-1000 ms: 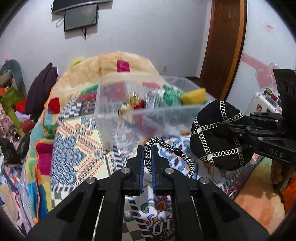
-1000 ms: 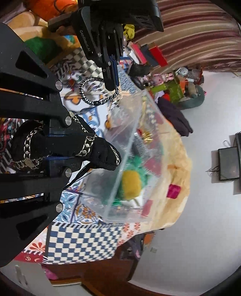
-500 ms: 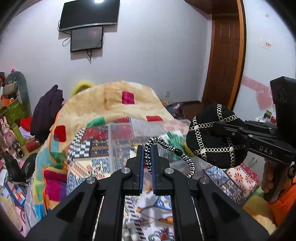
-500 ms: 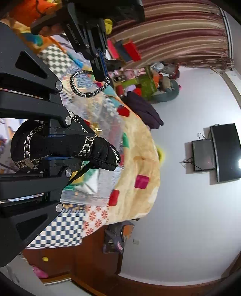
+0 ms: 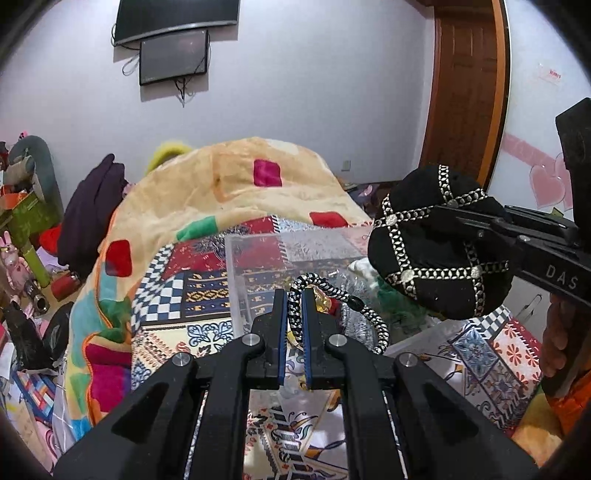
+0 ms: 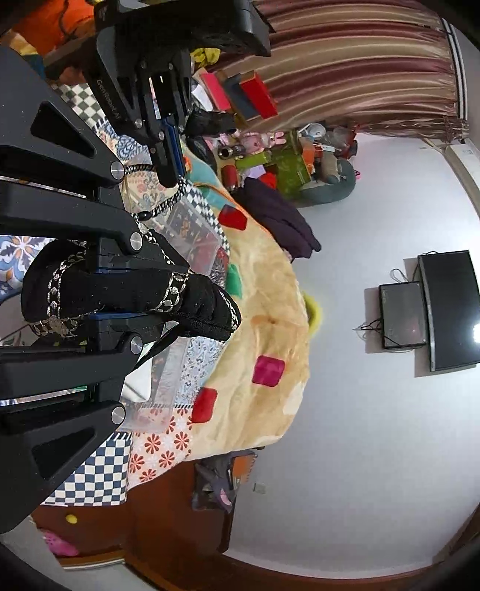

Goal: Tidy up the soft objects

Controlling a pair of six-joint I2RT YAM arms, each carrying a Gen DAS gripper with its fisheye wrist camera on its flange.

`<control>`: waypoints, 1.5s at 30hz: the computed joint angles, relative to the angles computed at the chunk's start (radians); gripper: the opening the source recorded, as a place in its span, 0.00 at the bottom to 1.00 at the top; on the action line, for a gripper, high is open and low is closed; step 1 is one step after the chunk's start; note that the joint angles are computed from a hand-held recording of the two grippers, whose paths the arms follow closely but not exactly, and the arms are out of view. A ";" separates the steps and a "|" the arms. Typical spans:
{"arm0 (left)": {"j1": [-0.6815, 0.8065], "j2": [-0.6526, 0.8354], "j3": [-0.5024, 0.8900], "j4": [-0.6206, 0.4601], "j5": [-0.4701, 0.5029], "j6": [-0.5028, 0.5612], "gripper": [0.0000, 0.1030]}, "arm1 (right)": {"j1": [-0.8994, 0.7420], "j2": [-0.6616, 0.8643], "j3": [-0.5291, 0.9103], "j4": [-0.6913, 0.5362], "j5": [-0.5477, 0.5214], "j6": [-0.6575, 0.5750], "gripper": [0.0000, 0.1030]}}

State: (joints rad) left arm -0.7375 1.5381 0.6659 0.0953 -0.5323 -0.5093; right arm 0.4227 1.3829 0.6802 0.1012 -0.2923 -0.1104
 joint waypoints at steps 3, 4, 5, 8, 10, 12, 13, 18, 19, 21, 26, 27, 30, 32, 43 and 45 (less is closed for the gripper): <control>0.025 0.051 0.011 0.031 0.031 0.014 0.06 | 0.000 0.048 0.013 0.006 0.010 -0.010 0.12; 0.030 0.064 0.016 0.037 0.038 0.017 0.06 | -0.001 0.063 0.016 0.005 0.014 -0.014 0.12; 0.034 0.077 0.022 0.040 0.045 0.021 0.06 | 0.002 0.081 0.021 0.005 0.024 -0.018 0.12; 0.045 0.115 0.039 0.053 0.062 0.038 0.06 | 0.009 0.121 0.033 0.002 0.048 -0.030 0.12; 0.044 0.130 0.045 0.057 0.063 0.045 0.06 | 0.008 0.140 0.048 -0.009 0.053 -0.039 0.14; 0.041 0.146 0.051 0.062 0.061 0.043 0.06 | 0.007 0.147 0.054 -0.016 0.062 -0.046 0.15; 0.044 0.154 0.055 0.063 0.066 0.046 0.06 | 0.009 0.149 0.056 -0.019 0.071 -0.048 0.16; 0.049 0.133 0.045 0.058 0.084 0.036 0.10 | 0.005 0.152 0.064 -0.048 0.070 -0.046 0.44; 0.048 0.121 0.038 0.057 0.085 0.032 0.11 | 0.005 0.141 0.061 -0.053 0.074 -0.047 0.45; 0.045 0.092 0.025 0.052 0.087 0.020 0.14 | 0.008 0.133 0.059 -0.054 0.078 -0.048 0.49; 0.012 -0.015 -0.004 0.013 0.060 -0.003 0.17 | -0.002 0.055 0.034 -0.064 0.068 -0.043 0.55; -0.003 -0.035 -0.005 0.001 0.042 -0.006 0.17 | -0.005 0.034 0.028 -0.069 0.066 -0.042 0.55; -0.063 -0.105 -0.009 -0.041 -0.023 -0.024 0.17 | -0.024 -0.046 0.006 -0.087 0.038 -0.035 0.55; -0.110 -0.148 -0.007 -0.070 -0.072 -0.038 0.17 | -0.034 -0.102 -0.014 -0.097 0.024 -0.029 0.55; -0.348 -0.263 0.008 -0.172 -0.355 -0.141 0.60 | -0.062 -0.439 -0.114 -0.185 -0.025 -0.008 0.64; -0.381 -0.266 0.006 -0.179 -0.401 -0.165 0.68 | -0.058 -0.480 -0.133 -0.181 -0.019 -0.001 0.70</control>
